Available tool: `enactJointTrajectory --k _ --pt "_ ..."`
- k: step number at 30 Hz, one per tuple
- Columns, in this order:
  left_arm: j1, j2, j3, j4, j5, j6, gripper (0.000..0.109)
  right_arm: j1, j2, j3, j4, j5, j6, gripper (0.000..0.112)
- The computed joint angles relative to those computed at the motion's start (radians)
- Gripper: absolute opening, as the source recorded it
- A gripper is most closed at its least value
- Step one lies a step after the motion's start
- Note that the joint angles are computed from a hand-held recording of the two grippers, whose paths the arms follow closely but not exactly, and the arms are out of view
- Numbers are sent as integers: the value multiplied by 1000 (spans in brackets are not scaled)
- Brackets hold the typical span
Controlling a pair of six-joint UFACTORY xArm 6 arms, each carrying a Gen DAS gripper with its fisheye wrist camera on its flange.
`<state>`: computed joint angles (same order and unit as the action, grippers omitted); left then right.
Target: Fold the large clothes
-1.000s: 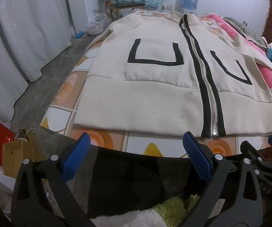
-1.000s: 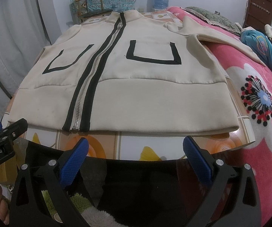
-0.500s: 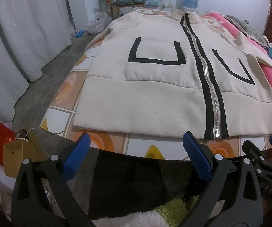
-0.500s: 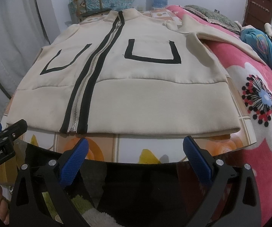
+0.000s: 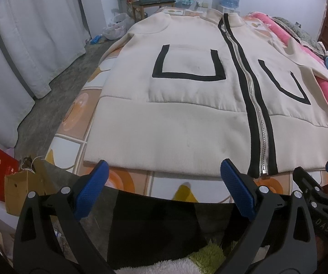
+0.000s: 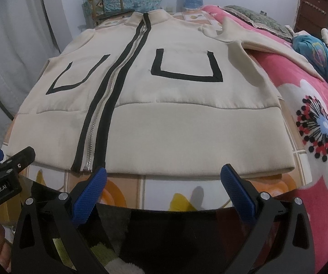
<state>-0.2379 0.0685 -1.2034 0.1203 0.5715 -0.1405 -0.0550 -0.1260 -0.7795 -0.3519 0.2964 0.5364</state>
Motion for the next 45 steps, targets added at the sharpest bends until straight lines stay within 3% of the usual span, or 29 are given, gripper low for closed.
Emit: enactJointTrajectory --k 10,19,27,38,45 --pt "-3 63 -80 5 35 -1 95 2 48 -60 23 22 -19 97" --pt "1 204 -226 -13 93 46 95 1 152 -182 40 81 -29 97" --pt "15 255 -256 -136 16 186 96 -5 221 -240 31 91 -23 97" --pt "16 252 -251 -150 14 195 96 -12 233 -249 114 71 -139 97" --pt "17 277 -302 -140 71 185 96 -14 230 -247 167 73 -224 97"
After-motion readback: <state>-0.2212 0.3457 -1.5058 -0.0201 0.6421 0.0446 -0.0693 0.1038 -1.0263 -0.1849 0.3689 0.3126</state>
